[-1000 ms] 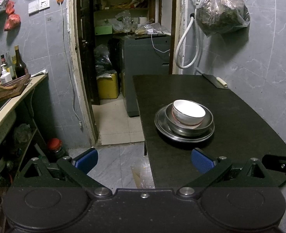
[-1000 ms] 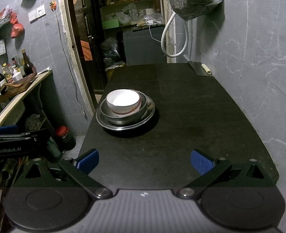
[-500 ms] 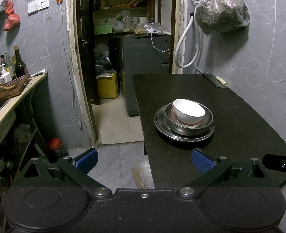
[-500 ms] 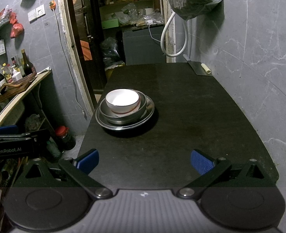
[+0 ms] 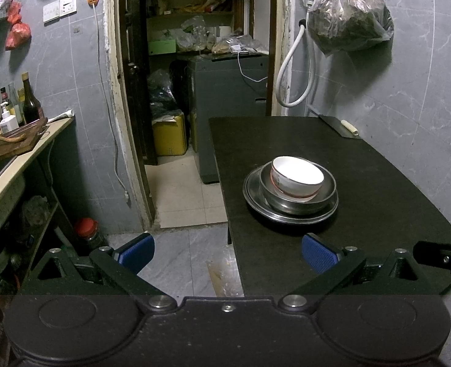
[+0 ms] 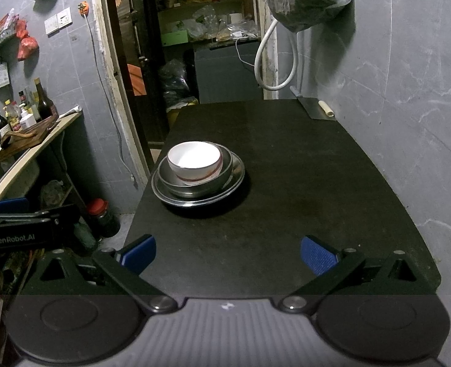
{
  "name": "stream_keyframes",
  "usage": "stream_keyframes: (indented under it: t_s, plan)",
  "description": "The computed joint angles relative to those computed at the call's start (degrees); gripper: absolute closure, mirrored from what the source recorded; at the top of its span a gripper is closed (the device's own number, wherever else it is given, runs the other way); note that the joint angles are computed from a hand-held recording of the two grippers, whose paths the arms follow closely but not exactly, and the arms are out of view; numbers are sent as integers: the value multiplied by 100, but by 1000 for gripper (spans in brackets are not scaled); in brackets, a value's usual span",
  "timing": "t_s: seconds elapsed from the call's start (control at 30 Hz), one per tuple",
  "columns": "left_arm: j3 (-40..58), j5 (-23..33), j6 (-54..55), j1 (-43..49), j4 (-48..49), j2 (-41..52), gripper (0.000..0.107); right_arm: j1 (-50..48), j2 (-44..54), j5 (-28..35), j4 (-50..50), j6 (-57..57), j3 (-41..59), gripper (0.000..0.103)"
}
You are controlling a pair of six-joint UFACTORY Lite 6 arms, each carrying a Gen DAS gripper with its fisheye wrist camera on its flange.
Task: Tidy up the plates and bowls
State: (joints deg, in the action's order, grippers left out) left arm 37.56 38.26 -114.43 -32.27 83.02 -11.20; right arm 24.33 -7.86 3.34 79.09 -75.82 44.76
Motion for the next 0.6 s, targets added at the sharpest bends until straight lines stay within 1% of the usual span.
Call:
stream_keyframes:
  t_s: [0.6]
  plan:
    - [-3,-13,17,16,1,-7,5,6,24,-14,-227,234,27,0]
